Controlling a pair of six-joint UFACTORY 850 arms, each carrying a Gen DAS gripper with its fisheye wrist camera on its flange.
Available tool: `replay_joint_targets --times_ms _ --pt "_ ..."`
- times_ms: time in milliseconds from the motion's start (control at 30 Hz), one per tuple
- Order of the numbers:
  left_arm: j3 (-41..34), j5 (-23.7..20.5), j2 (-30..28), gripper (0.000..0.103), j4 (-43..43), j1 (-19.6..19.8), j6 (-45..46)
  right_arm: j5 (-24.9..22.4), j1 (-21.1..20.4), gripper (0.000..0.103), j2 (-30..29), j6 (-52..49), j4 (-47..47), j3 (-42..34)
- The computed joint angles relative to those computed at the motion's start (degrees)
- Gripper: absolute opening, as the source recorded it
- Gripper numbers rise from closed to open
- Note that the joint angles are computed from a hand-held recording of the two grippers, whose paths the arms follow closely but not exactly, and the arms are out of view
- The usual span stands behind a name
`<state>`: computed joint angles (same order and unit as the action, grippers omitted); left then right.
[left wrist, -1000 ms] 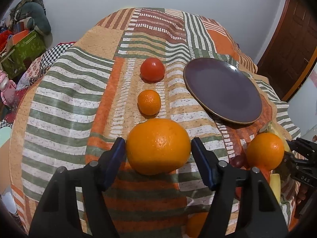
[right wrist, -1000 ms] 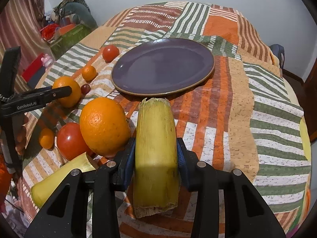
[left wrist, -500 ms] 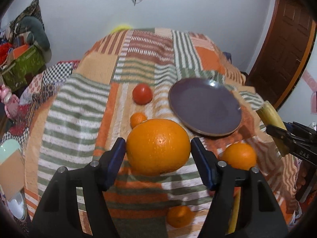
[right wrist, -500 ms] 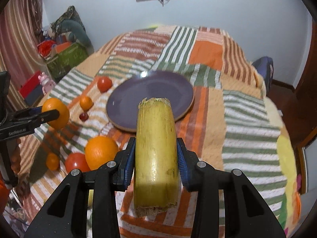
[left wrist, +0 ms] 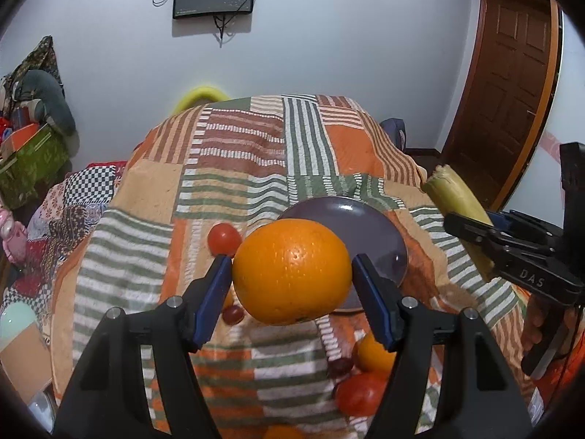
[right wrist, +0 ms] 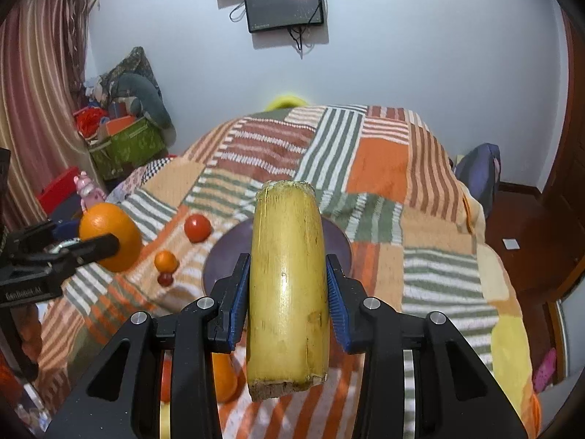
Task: Organize fruits
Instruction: 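Grasp the large orange with the left gripper while the right gripper lifts the corn, then lower the orange onto the purple plate with the left gripper while the right gripper sets the corn there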
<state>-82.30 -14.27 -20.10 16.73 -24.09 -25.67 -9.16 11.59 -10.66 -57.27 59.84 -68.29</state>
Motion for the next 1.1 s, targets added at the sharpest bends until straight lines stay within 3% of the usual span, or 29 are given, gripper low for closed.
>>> replay_joint_targets --times_ms 267,700,767,800,833,933,1000,1100 --pt "-9.03 -3.76 -7.70 0.067 -7.81 0.40 8.80 -0.25 0.81 0.036 -5.49 3.99 -4.87 -5.62" --pt "-22.38 -11.80 -19.22 0.066 -16.77 1.61 17.94 -5.70 0.58 0.036 -16.18 27.40 -29.99 -16.12" --pt "-23.74 -12.52 -20.47 0.063 -17.05 1.57 18.42 -7.11 0.56 0.036 -17.48 29.19 -32.07 -17.27" --pt "-24.17 -12.32 -20.86 0.049 -16.44 1.47 18.30 -7.68 0.52 0.036 -18.02 29.67 -32.82 -17.76" --pt "-25.11 -12.75 -21.40 0.043 -15.01 1.25 17.70 -7.76 0.58 0.036 -18.37 30.24 -33.48 -17.91" --pt "-27.69 -13.55 -22.82 0.043 -18.18 1.34 21.00 -8.29 0.52 0.036 -19.46 32.07 -35.35 -18.38" --pt "-29.70 -15.56 -24.20 0.043 -15.27 1.08 19.05 -9.33 0.35 0.036 -20.20 32.04 -35.11 -19.08" --pt "-29.03 -15.22 -24.16 0.043 -13.57 1.14 17.58 -10.24 0.29 0.036 -20.42 30.94 -34.23 -19.13"
